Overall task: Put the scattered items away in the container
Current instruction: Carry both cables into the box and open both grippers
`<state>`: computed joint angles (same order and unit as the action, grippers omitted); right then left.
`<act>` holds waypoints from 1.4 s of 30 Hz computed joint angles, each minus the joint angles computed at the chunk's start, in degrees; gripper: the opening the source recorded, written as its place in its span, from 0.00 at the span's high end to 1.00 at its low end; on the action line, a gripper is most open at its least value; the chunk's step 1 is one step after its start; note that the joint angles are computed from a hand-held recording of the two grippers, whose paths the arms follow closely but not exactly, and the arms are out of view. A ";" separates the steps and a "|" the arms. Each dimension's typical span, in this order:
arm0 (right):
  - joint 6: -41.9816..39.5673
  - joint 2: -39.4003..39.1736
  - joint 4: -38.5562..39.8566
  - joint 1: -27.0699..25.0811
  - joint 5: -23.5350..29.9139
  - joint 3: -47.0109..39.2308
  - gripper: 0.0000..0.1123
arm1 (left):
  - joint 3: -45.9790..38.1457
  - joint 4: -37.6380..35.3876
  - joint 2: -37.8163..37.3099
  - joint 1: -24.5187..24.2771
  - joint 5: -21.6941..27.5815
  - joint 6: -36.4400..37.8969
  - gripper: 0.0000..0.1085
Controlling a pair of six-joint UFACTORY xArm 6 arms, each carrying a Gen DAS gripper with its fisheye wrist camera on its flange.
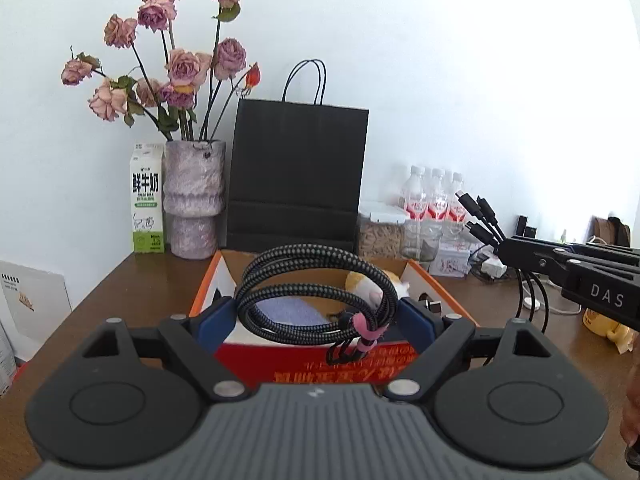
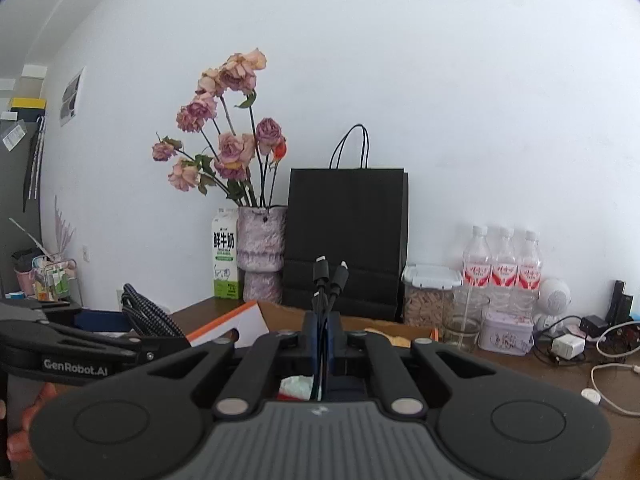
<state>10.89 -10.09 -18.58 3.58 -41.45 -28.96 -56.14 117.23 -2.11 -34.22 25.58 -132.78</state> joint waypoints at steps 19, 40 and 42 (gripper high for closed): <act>8.08 30.22 0.01 2.72 9.81 -37.18 0.97 | -26.69 2.67 22.05 9.43 -5.20 -2.30 0.19; 16.48 42.40 -15.28 2.40 24.19 -49.13 0.96 | -35.36 -31.81 36.55 12.98 -10.70 33.21 0.19; 18.57 42.46 -17.75 1.99 24.10 -49.42 0.96 | -35.07 -31.13 36.53 12.37 -9.21 33.75 0.19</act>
<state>29.46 32.37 -36.34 5.57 -17.35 -78.38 -91.21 86.11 34.42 -21.85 16.37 -99.03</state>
